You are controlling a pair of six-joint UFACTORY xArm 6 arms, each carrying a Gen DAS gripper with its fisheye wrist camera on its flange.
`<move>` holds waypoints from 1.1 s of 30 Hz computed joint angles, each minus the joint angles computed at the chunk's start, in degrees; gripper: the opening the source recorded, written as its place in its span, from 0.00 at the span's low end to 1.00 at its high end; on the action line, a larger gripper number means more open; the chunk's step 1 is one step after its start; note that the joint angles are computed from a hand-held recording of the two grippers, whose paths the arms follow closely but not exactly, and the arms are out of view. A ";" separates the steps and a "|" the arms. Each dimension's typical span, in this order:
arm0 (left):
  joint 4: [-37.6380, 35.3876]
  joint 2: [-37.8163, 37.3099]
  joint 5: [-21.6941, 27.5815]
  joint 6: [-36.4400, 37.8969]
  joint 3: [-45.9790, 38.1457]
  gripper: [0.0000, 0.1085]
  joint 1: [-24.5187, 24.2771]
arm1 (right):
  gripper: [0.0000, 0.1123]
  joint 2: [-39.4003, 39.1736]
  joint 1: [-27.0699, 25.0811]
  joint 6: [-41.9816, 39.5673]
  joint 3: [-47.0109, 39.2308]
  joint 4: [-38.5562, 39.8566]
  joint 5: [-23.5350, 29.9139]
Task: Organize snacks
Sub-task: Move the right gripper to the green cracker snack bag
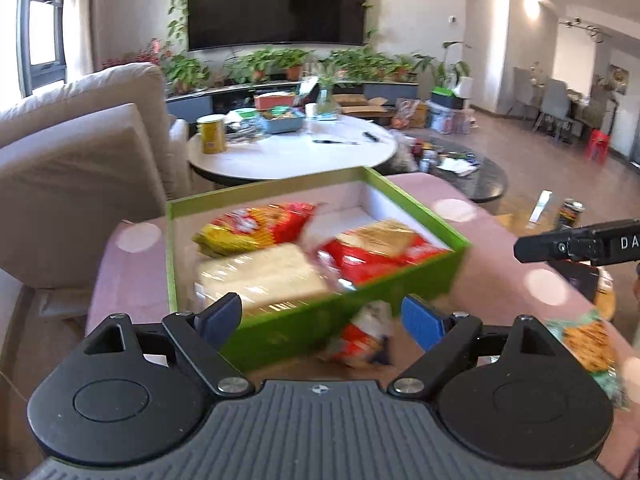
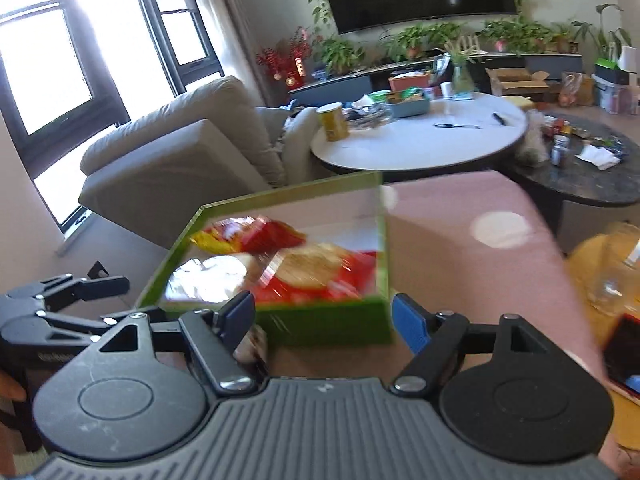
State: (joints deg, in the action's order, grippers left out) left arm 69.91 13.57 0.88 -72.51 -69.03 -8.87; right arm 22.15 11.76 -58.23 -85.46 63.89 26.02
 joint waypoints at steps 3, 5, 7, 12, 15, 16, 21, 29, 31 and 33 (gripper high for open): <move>4.24 -1.01 -0.55 -4.11 1.34 0.80 -1.61 | 0.69 -3.64 -2.90 -2.31 5.05 0.36 2.14; 5.61 -1.22 -0.60 -5.43 1.97 0.80 -2.86 | 0.70 -5.97 -4.16 -1.95 8.64 -0.27 2.39; 7.06 -1.39 -0.45 -7.15 2.70 0.80 -3.95 | 0.70 -7.98 -4.85 -1.36 12.14 -1.17 2.13; 10.29 -2.65 1.05 -11.56 4.83 0.80 -6.01 | 0.70 -12.23 -5.17 -0.54 19.37 -2.32 -1.99; 12.87 -3.95 0.66 -15.29 6.33 0.80 -6.24 | 0.70 -14.25 -6.53 0.21 22.11 -2.03 -0.82; 14.60 -4.35 0.50 -17.53 6.61 0.80 -6.27 | 0.70 -14.46 -6.73 1.33 22.53 -3.10 -0.23; 21.01 -5.65 -0.79 -25.65 7.66 0.80 -6.19 | 0.70 -10.71 -7.49 7.85 20.80 -7.60 6.19; 22.60 -7.55 0.19 -29.62 10.42 0.80 -5.51 | 0.58 -8.15 -2.24 2.62 17.59 -1.53 11.38; 22.01 -7.61 -0.22 -29.29 10.79 0.80 -5.14 | 0.58 -7.96 -1.60 0.48 16.97 -0.23 12.39; 21.84 -7.23 -1.00 -28.86 10.68 0.80 -5.10 | 0.62 -8.77 -0.94 -2.40 17.94 1.24 10.45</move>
State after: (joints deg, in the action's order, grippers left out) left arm 91.74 6.35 -0.12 -101.37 -58.35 -13.97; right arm 13.38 10.82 -60.63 -67.53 65.13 36.47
